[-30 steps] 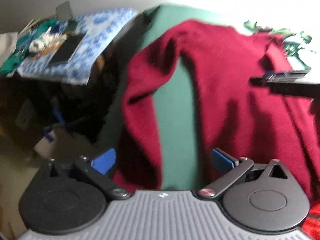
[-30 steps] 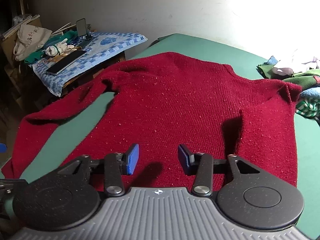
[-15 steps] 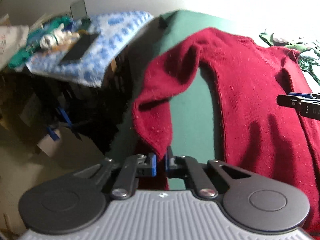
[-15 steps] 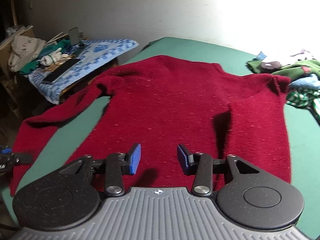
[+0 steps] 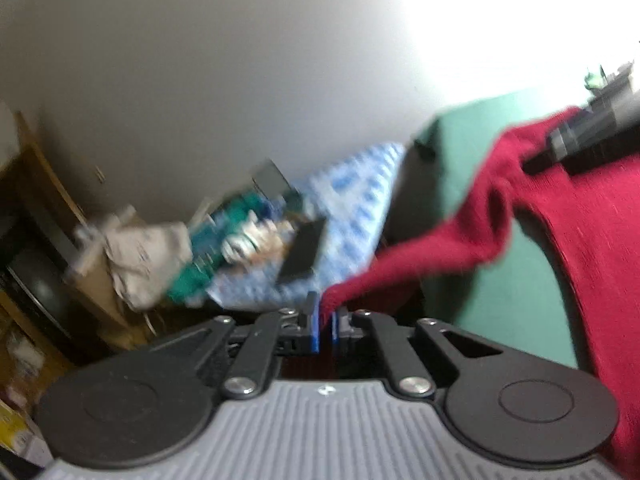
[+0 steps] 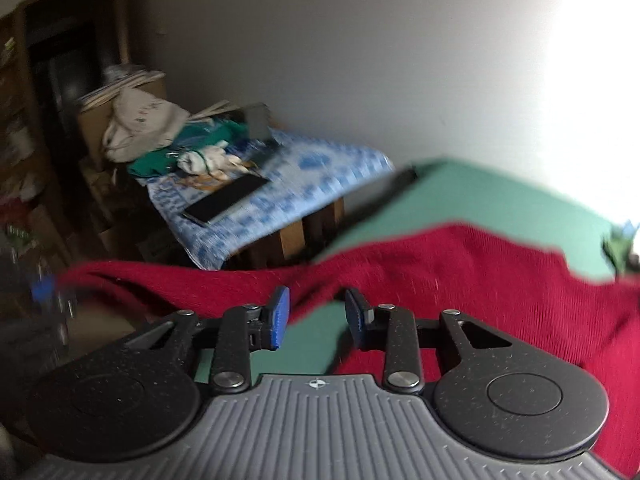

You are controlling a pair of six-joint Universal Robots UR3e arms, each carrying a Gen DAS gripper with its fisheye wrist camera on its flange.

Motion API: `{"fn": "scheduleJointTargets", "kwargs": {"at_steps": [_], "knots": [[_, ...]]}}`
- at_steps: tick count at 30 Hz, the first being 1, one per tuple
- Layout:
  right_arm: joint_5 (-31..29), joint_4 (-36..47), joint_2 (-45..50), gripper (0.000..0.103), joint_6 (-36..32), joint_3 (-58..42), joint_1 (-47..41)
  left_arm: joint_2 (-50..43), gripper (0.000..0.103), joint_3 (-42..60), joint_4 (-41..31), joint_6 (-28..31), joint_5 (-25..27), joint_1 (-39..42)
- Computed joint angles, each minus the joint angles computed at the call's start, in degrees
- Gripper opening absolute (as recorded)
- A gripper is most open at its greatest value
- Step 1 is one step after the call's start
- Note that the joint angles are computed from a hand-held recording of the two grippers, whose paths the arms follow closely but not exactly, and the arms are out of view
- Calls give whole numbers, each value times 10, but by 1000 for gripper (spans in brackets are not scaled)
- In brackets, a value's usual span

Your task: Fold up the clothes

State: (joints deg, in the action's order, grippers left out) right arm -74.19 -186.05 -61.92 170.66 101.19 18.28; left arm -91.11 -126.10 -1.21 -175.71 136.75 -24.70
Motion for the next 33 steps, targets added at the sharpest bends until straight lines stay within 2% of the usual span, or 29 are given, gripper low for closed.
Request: {"fn": "scheduleJointTargets", "kwargs": {"at_steps": [3,6,11,14,18,21,24,27,29,31,33], "knots": [[-33,-6,6,34,-35,-2,11,-28,4,35,76,71,-6,13],[-33,-1,-19,34,-7,28,-16,-90,4,100,163,148,-7,9],[-38,-21,-94,34,44,138,-92,-180,3,250,195,211,-61,-18],[-18,-33,-146,34,52,211,-157,-235,3,347,169,222,-108,-42],[5,-44,-207,34,36,289,-247,-313,4,480,82,205,-160,-76],[41,-25,-256,34,37,328,-327,-376,4,557,45,214,-175,-111],[159,75,-315,35,41,331,-448,-426,4,600,28,230,-169,-142],[276,204,-336,37,26,275,-529,-452,4,584,30,230,-162,-169],[313,292,-315,56,-2,208,-525,-478,4,599,27,245,-156,-189],[339,393,-284,58,-45,130,-507,-499,4,616,20,251,-153,-207],[334,465,-239,58,-75,53,-471,-522,4,640,12,255,-144,-224]]}}
